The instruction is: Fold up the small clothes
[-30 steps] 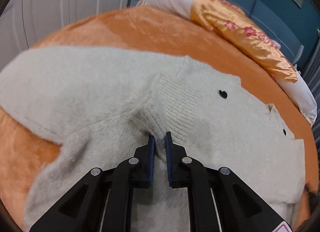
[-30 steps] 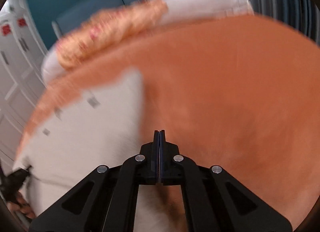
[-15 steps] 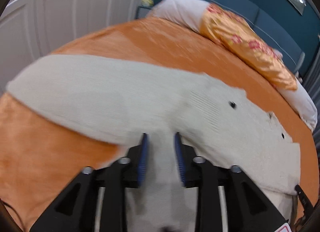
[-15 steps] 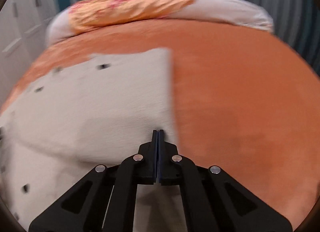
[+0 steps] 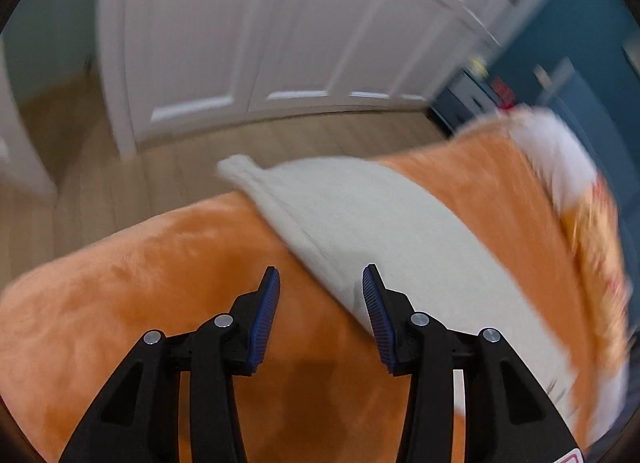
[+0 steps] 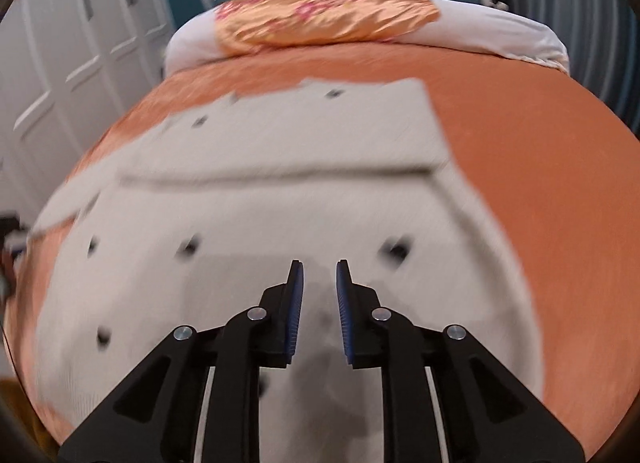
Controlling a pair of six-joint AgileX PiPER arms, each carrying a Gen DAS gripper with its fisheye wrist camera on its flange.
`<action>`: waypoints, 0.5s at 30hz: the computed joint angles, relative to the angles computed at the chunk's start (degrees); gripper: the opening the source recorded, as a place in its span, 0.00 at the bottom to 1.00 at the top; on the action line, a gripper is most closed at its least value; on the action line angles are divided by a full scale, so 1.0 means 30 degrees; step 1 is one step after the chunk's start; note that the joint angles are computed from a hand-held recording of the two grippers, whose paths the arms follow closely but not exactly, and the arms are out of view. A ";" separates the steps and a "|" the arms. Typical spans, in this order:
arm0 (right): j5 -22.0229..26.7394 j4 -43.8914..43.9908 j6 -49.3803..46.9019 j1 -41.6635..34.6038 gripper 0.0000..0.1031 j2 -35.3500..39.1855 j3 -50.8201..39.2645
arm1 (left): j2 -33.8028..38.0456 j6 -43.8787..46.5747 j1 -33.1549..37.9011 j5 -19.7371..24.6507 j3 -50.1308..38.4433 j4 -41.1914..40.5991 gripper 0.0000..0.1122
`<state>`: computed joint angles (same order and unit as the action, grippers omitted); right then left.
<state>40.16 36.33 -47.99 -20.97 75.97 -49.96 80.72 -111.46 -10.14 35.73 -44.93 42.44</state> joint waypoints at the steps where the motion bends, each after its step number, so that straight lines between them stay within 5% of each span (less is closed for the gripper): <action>1: 0.0028 -0.0236 0.0198 0.0284 0.18 -0.0633 0.0632 | -0.0162 -0.0224 0.0998 -0.1240 0.0532 -0.0082 0.38; 5: 0.0688 -0.0712 0.1154 0.1044 0.32 -0.2275 0.1968 | 0.0468 -0.0100 0.1896 -0.2031 0.0148 -0.0063 0.33; 6: 0.0955 -0.0718 0.1250 0.0988 0.35 -0.2475 0.2045 | 0.0789 0.0009 0.1869 -0.1815 -0.0267 -0.0214 0.28; 7: 0.1070 -0.0788 0.1463 0.0991 0.35 -0.2692 0.2127 | 0.0806 0.0355 0.2126 -0.2021 -0.0375 -0.0358 0.11; 9: 0.1429 -0.0416 0.1396 0.0674 0.36 -0.2888 0.2182 | 0.0942 0.1149 0.2304 -0.2521 -0.0915 -0.0934 0.06; 11: 0.1810 -0.0092 0.1303 0.0299 0.36 -0.3233 0.2296 | 0.0593 -0.0173 0.1012 -0.1168 -0.1522 0.0835 0.05; 15: 0.2564 0.0994 0.0322 -0.0785 0.38 -0.3480 0.2470 | 0.1807 -0.0799 -0.4658 0.4499 -0.6009 0.3800 0.04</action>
<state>47.86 39.31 -47.02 -23.32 65.53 -42.55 86.14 -113.86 -24.12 49.23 -62.96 53.84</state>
